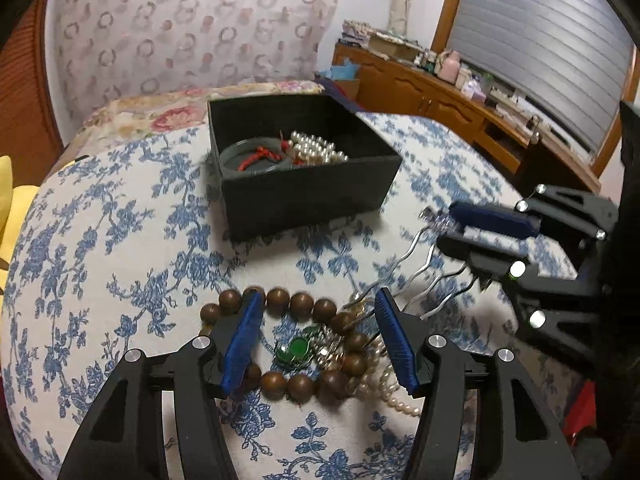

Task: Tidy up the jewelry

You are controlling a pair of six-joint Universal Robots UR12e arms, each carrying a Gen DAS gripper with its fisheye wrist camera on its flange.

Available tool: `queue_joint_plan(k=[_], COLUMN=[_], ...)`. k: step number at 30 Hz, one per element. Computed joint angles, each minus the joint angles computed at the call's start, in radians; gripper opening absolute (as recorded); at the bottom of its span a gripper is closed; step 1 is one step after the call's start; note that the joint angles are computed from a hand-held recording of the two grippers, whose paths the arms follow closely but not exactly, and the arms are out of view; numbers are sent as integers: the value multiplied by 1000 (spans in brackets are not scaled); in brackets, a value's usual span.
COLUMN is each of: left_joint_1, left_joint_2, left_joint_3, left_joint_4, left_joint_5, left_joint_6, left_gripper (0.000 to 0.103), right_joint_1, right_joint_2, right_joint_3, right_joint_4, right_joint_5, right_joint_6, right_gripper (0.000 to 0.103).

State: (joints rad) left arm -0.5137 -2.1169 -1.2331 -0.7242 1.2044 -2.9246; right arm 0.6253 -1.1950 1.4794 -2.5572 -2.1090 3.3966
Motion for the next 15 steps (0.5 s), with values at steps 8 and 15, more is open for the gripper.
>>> queue_joint_plan(k=[8, 15], left_joint_1=[-2, -3], left_joint_2=[3, 9], left_joint_3=[-3, -9], left_joint_4=[-11, 29], left_joint_5=[49, 67], left_joint_6=[6, 8], left_gripper=[56, 56], right_joint_1=[1, -4], right_joint_2=[-22, -30], right_joint_3=[26, 34], right_joint_4=[-42, -35], right_joint_5=[-50, -62], right_joint_6=[10, 28], right_gripper=[24, 24])
